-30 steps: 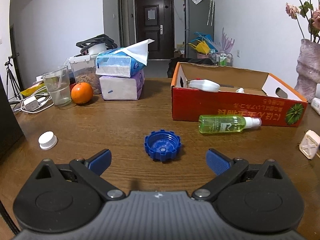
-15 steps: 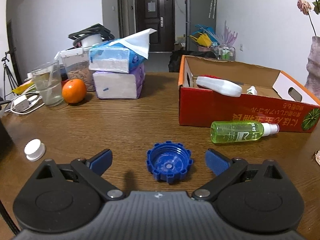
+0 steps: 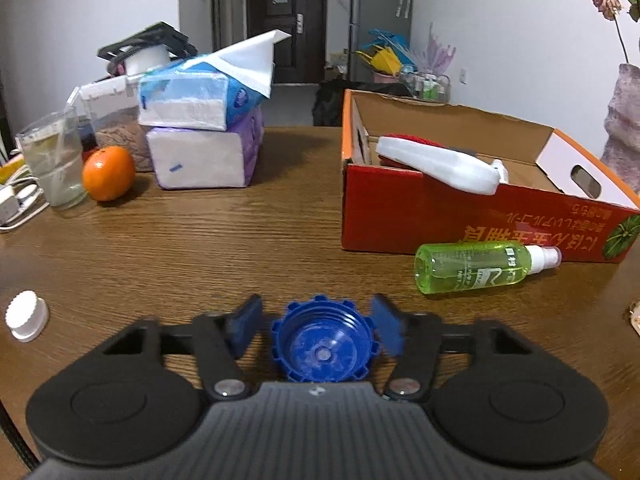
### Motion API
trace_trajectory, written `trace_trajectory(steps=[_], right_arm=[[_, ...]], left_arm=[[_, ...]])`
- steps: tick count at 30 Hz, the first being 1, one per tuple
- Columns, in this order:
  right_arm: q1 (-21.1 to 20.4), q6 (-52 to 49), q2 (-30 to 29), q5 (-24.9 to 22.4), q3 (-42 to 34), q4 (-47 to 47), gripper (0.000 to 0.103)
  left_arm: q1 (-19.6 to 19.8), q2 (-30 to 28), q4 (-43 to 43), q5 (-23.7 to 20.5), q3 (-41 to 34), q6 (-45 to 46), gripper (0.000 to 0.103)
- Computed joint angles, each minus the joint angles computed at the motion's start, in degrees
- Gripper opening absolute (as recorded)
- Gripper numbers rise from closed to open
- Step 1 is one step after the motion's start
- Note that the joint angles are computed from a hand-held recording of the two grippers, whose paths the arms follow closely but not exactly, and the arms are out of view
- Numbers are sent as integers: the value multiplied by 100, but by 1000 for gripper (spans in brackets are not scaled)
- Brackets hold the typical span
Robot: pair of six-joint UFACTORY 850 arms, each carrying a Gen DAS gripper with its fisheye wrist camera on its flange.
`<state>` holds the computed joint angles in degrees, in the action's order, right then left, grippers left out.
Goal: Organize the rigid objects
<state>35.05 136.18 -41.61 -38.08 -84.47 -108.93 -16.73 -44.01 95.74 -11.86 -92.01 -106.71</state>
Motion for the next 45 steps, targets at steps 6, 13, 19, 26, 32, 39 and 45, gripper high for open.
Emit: trace_trajectory(steps=[6,13,19,26,32,39,45], right_arm=[[6,-1,0,-2,4,-14,52],[10,79,23,12,42,-106,52],[17,196,69,7,102,-235,52],[30,338,122,-6,175,-389,52],[45,458,170,-27,243,-517,52],[57,579,213,-18,303,-668,52],[71,763,281,47,374,-846,52]], left_arm=[[9,65,679,53,108,-700,53],[-18,179,1067,-99,270,-1145,53],[-36,348,1605,-268,503,-1828,53],[-119,597,2339,-441,851,-2607,53],[-216,798,2844,-619,1138,-3139,53],[-346,1064,3298,-802,1483,-3647,53],[-468,1206,3469,-880,1656,-3815,53]])
